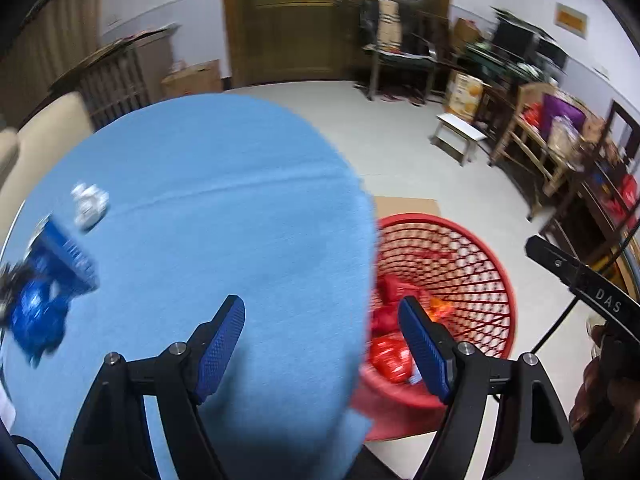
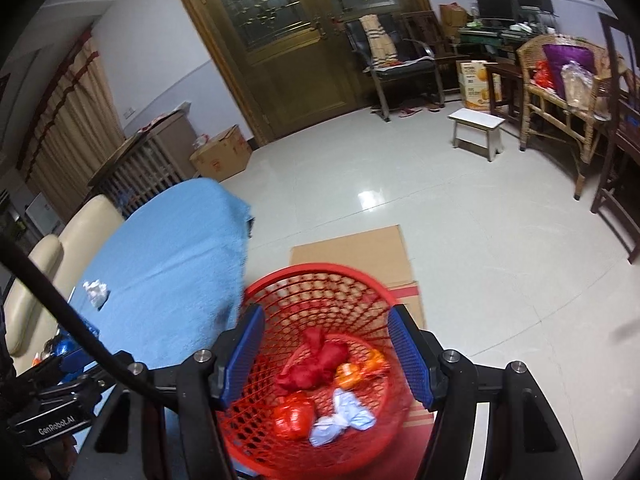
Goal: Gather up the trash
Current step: 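Return the left tool to the table and grasp the blue plastic bag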
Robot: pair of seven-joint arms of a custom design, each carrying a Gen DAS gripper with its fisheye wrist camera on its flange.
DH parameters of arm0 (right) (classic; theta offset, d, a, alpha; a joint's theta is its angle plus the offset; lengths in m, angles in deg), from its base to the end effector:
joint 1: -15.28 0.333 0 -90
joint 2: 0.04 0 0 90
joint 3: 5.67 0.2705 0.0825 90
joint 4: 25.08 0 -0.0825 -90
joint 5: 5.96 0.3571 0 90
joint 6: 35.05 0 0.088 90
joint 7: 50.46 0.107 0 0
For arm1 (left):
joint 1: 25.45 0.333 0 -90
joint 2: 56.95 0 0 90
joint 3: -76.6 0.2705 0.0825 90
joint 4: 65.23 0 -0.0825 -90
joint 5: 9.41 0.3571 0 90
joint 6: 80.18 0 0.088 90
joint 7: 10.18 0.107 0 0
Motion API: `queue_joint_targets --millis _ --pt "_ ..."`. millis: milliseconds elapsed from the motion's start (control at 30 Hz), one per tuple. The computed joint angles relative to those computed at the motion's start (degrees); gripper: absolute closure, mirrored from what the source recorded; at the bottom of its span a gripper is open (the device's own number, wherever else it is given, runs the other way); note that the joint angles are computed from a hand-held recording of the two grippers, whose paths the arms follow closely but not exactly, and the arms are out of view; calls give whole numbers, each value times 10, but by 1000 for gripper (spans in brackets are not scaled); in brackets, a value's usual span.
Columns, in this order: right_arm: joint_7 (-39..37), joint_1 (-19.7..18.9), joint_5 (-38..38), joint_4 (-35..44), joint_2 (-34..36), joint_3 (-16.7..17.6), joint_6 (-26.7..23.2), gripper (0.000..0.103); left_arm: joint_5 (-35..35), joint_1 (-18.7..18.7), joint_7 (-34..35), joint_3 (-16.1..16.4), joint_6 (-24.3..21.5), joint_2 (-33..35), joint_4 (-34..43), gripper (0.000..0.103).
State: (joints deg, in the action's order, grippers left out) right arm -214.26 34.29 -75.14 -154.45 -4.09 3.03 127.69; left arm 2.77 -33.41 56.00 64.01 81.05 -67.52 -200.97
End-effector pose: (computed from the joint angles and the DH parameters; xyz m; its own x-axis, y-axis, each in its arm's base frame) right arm 0.4354 0.2846 0.4096 -0.1527 -0.9399 -0.3054 -0.6225 0.3315 -0.7089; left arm 0.4683 -0.1891 0.4375 -0.1421 -0.9893 0.0330 -0.7968 0.0946 -0.5968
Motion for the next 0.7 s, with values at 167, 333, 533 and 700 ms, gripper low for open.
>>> queue_joint_targets --millis 167,333,533,700 --pt "-53 26 33 45 42 5 -5 35 -25 25 -1 26 16 -61 -73 23" --pt "-100 67 57 96 82 3 -20 35 -37 70 -14 42 31 -114 -134 23" --pt "-167 115 99 153 125 -7 -34 35 -34 151 -44 51 52 -157 -190 23" --pt "-228 151 136 202 162 -17 -45 35 -31 201 -53 62 69 -139 -192 23"
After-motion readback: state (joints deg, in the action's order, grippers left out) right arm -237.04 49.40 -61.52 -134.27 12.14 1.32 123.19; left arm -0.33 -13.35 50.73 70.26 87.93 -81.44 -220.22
